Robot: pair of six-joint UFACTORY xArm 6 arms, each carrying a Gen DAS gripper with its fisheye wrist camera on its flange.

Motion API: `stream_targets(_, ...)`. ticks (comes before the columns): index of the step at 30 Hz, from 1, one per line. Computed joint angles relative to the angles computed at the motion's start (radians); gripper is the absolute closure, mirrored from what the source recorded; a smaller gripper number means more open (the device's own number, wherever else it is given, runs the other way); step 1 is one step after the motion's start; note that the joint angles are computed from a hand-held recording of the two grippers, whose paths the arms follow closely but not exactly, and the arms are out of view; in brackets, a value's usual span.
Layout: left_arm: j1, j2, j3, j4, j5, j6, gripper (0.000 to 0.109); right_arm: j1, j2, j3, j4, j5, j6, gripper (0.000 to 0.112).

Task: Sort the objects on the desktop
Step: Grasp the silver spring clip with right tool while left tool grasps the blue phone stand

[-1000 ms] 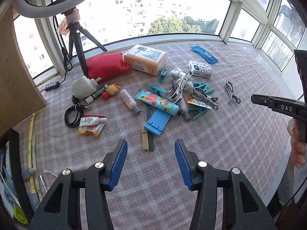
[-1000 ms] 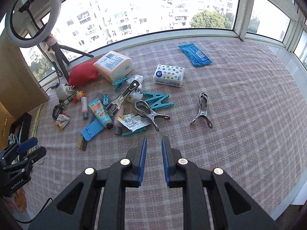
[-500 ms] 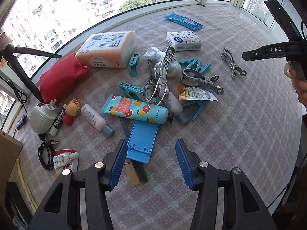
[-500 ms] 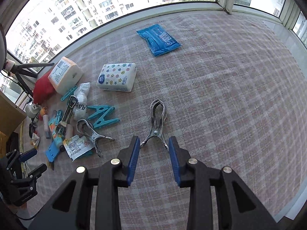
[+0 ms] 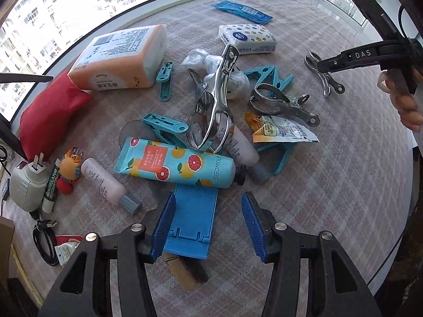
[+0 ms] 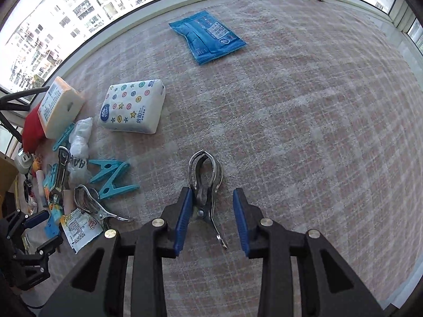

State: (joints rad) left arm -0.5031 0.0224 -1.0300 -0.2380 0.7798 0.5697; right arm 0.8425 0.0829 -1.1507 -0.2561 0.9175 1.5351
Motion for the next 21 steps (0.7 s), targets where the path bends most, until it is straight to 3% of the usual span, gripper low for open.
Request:
stream_targets(13,-0.011,0.04,-0.016,0.064,-0.015,-0.035,0.061,-0.004,-0.008,0.026,0.029,-0.01,-0.014,0.08)
stream_targets(18,-0.013,0.044,-0.023,0.072,-0.023,-0.064,0.074,-0.008,-0.001,0.024,0.047,-0.015,-0.023,0.08)
stream_targets(21,-0.009,0.038,-0.015,0.062,-0.028,-0.059,0.075,-0.01,0.021,-0.002,0.056,0.002,-0.023,0.091)
